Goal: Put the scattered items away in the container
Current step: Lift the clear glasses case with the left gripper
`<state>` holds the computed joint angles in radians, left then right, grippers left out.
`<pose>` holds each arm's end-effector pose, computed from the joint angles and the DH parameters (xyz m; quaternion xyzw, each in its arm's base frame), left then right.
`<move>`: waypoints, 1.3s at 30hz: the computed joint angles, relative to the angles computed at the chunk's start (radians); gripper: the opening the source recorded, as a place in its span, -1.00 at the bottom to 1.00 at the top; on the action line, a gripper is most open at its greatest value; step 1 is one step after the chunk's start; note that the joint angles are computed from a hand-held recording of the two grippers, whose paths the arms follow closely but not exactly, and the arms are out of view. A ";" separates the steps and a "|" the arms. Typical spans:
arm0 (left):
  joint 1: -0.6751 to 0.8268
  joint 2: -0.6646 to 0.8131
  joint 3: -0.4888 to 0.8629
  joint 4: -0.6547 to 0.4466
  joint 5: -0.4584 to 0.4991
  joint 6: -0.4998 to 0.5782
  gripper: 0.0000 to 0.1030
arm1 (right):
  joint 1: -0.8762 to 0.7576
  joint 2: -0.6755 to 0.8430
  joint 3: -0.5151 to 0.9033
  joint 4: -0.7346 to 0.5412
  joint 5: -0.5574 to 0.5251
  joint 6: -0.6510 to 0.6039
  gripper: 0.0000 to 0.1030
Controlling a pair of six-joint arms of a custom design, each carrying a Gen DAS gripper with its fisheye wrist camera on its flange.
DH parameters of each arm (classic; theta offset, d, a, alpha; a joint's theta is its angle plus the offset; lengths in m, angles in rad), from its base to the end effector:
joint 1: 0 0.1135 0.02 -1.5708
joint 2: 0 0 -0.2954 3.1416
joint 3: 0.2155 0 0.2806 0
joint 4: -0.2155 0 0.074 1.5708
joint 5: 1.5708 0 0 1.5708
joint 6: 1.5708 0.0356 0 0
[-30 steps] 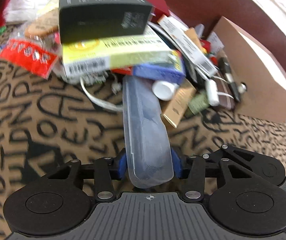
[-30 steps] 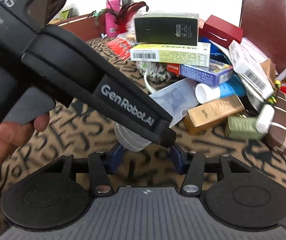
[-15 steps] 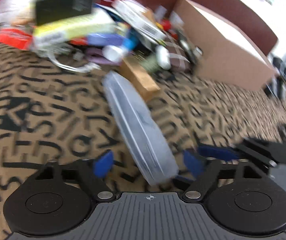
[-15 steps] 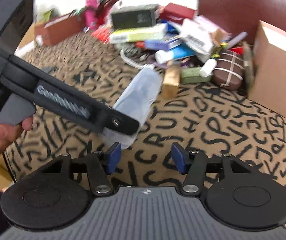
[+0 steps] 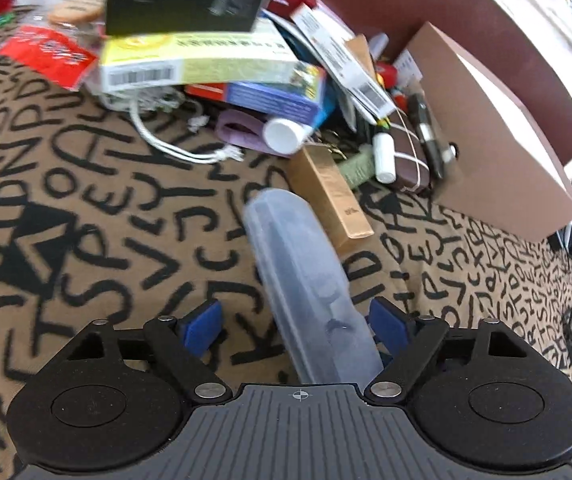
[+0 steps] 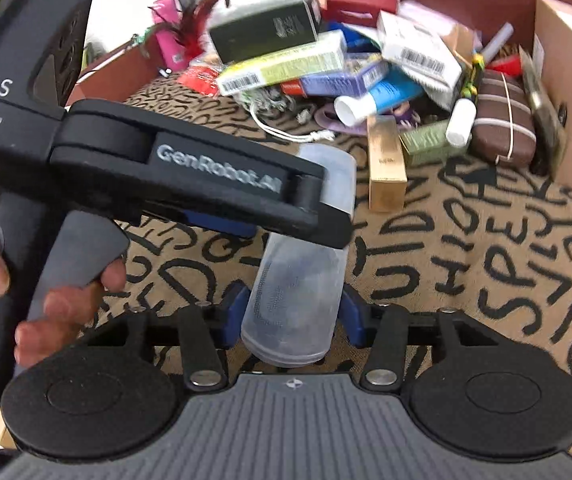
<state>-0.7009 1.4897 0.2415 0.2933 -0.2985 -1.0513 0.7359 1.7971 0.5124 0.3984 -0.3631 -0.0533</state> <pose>0.1613 -0.1225 0.0788 -0.2086 0.9201 -0.1396 0.3007 0.2058 0.2034 0.0722 -0.4121 0.8320 0.2708 0.2541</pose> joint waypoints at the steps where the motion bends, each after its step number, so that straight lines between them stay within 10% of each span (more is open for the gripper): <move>1: -0.004 0.015 0.010 0.002 -0.007 0.019 0.50 | -0.001 0.001 0.000 0.001 -0.001 -0.001 0.02; 3: 0.003 0.027 0.014 0.024 0.011 0.054 0.18 | -0.006 0.004 0.010 -0.016 -0.007 -0.006 0.02; 7: 0.030 0.044 0.000 0.076 0.037 0.057 0.44 | -0.017 0.013 0.024 -0.029 -0.019 -0.006 0.02; 12: 0.037 0.078 0.015 0.096 0.028 0.048 0.41 | -0.018 0.020 0.031 -0.033 -0.021 -0.007 0.02; 13: 0.033 0.082 0.030 0.069 0.016 0.056 0.14 | -0.019 0.021 0.033 -0.035 -0.022 -0.005 0.04; 25: 0.017 0.122 0.045 0.090 -0.024 0.096 0.39 | -0.025 0.053 0.050 -0.017 -0.035 -0.023 0.06; 39: -0.187 -0.052 0.149 -0.193 -0.189 0.030 0.16 | -0.136 -0.228 -0.140 0.003 -0.107 -0.060 0.04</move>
